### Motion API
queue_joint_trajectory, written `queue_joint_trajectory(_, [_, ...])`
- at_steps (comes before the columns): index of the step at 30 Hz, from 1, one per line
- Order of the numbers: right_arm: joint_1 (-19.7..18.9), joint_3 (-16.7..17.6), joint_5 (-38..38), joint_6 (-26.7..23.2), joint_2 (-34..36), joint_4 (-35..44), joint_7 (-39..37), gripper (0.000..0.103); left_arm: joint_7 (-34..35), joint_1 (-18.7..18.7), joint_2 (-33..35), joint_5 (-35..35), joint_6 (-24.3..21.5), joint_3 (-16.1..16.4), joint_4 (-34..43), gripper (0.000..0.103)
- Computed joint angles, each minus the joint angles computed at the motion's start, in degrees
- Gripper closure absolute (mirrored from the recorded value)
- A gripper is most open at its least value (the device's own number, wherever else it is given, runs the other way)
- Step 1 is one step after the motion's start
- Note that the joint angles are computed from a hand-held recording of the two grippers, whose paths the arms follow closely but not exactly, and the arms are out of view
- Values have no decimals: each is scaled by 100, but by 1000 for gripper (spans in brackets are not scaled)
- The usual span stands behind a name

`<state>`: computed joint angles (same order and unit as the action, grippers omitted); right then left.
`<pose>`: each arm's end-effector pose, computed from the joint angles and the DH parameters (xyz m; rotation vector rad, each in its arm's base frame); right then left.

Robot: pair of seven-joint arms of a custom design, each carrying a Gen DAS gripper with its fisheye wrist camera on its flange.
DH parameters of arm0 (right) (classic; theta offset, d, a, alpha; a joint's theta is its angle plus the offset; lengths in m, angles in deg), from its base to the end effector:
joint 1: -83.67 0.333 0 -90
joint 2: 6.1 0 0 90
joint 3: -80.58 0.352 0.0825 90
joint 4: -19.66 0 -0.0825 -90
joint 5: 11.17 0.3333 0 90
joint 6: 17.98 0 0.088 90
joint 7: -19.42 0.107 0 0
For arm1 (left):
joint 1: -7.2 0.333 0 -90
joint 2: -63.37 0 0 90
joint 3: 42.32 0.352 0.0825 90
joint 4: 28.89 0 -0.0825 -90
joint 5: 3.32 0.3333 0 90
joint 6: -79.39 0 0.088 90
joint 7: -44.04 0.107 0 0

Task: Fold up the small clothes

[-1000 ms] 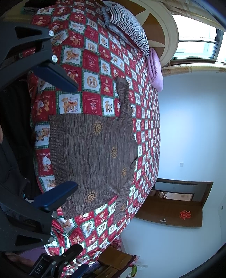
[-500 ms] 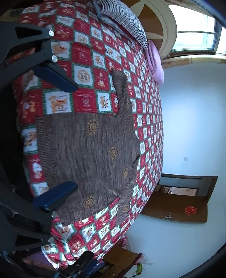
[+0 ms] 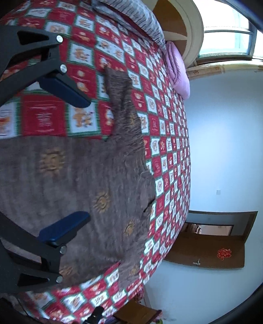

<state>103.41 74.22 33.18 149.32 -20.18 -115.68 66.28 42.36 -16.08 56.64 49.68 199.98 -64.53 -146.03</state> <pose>0.4504 0.0575 0.5640 -1.8506 1.3833 -0.4909 0.3678 -0.3340 0.5784 -1.9264 1.3152 -0.6025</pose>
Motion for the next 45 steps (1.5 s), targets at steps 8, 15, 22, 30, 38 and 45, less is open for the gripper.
queue_joint_trajectory(8, [-1046, 200, -1158, -653, 1737, 1622, 1393, 29, 281, 178, 816, -3, 403, 452, 416, 0])
queue_joint_trajectory(15, [-1633, 214, -2040, -1300, 3274, 3524, 2535, 45, 571, 207, 1399, -65, 379, 843, 867, 0])
queue_joint_trajectory(22, [-2097, 355, -2666, -2000, 4668, 5615, 3524, 55, 706, 258, 1841, -238, 222, 1148, 1257, 0])
queue_joint_trajectory(30, [-2218, 587, -3379, -2505, 5484, 6939, 3687, 64, 989, 345, 2183, -839, 215, 1294, 1469, 0])
queue_joint_trajectory(38, [-2139, 702, -3542, -2627, 5406, 6938, 3465, 96, 1041, 497, 2043, -1215, 903, 1382, 1132, 0])
queue_joint_trajectory(45, [-2000, 834, -3456, -2191, 4848, 6534, 3269, 96, 624, 585, 1700, -999, 1741, 1444, 617, 0])
